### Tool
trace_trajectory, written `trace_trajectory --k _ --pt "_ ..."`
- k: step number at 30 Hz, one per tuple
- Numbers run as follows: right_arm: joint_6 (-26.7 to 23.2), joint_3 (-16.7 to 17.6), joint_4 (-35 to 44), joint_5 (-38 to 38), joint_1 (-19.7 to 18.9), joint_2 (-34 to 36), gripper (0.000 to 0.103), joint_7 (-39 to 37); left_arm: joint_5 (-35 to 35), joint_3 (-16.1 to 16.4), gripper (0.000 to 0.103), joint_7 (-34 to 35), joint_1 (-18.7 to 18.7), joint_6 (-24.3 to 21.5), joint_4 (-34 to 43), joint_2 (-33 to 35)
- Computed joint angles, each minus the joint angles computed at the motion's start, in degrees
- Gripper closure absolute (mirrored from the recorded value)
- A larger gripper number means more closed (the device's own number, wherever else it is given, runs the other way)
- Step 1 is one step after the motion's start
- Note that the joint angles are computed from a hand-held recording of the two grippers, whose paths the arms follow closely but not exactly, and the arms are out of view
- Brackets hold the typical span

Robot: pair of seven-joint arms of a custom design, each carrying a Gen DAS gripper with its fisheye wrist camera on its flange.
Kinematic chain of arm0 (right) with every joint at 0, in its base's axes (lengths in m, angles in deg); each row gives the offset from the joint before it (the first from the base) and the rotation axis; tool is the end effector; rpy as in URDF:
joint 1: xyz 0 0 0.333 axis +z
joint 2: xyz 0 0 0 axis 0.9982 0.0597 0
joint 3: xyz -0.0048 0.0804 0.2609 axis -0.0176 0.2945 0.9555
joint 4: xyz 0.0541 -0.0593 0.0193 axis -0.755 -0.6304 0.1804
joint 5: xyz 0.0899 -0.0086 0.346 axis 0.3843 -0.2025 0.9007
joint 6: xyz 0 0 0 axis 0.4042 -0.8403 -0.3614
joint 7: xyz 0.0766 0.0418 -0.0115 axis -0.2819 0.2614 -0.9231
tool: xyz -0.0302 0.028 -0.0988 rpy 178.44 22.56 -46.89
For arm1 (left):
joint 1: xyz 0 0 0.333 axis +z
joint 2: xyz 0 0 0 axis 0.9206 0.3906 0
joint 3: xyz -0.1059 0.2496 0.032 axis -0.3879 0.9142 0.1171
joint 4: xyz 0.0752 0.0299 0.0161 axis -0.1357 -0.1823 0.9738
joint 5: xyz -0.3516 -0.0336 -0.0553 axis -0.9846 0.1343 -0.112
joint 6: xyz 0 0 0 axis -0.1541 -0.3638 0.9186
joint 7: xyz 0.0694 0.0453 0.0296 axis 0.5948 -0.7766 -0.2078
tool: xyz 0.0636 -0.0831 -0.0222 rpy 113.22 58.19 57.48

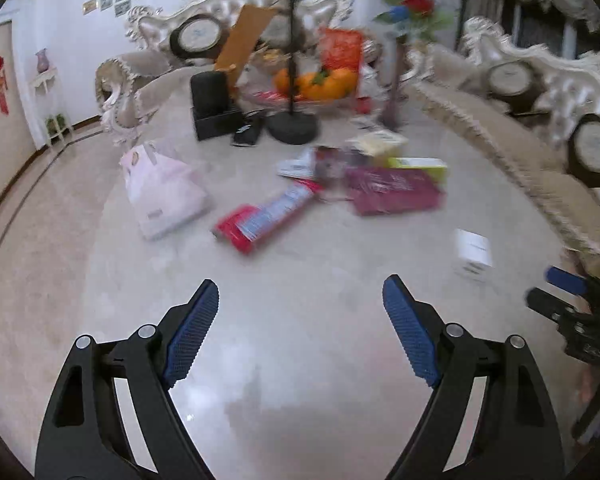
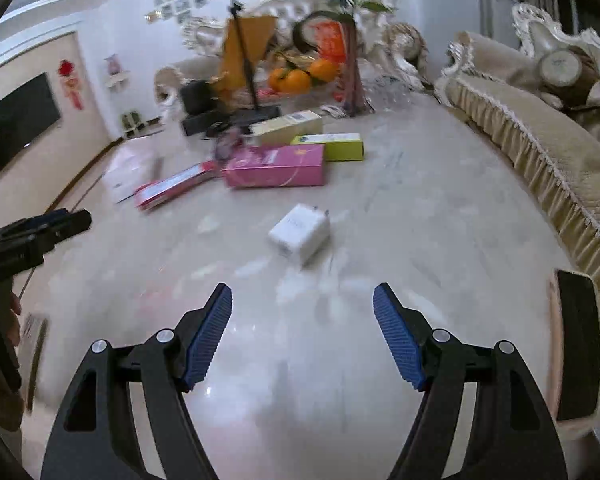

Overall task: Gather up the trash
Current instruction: 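Grasp the red snack stick packet with the left tool while the right tool grasps the white charger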

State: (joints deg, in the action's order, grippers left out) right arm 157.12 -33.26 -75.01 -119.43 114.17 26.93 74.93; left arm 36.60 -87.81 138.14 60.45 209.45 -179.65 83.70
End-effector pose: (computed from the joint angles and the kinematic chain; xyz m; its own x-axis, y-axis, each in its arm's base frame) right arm 0.4887 0.3438 0.4420 0.1724 -0.9726 -0.1559 -0.7134 -0.0141 -0.7006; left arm 0.5357 -0.1722 0.4805 -0.0790 -0.9969 -0.0054 -0.7162 0.0605 -0.6953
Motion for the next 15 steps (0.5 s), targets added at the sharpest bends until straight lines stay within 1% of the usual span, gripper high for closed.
trace_trajectory --k 1,2,5,7,9,10,11,13,15 --pt "-0.8 0.6 2.5 2.5 -0.5 2.1 0.033 -1.8 -0.8 0.0 0.021 1.5 0.2 -2.0 2.6 1.9" --pt "-2.0 0.7 5.5 4.1 -0.5 4.7 0.033 -2.9 -2.2 0.4 0.021 4.4 0.2 -1.5 5.0 4.4" --pt "-6.1 0.1 11.9 6.4 0.8 9.4 0.033 -4.4 -8.0 0.7 0.021 13.6 0.1 -1.9 11.5 10.4" --pt "-7.9 -0.5 14.3 7.0 1.8 11.3 0.033 -4.5 -13.6 0.1 0.021 20.8 0.7 -2.9 16.3 14.5" --pt "-9.6 -0.9 16.3 7.7 2.4 12.9 0.034 -5.0 -15.1 0.9 0.021 22.9 -0.4 -4.4 20.0 17.6" --pt "-10.6 -1.3 17.2 7.4 3.0 13.4 0.033 -5.3 -15.2 1.8 0.021 23.6 -1.2 -6.1 23.0 19.8" --pt "-10.7 -1.7 17.6 6.7 3.4 13.5 0.033 -5.3 -15.2 2.6 0.021 23.8 -2.1 -7.1 24.4 20.9" --pt "-13.6 -2.1 19.6 5.9 4.1 14.3 0.033 -7.1 -14.6 4.1 0.021 24.4 -3.6 -9.3 28.7 24.0" --pt "-15.8 -2.0 21.1 6.2 4.2 15.1 0.033 -9.2 -15.7 4.2 0.021 26.4 -3.8 -11.5 33.0 26.9"
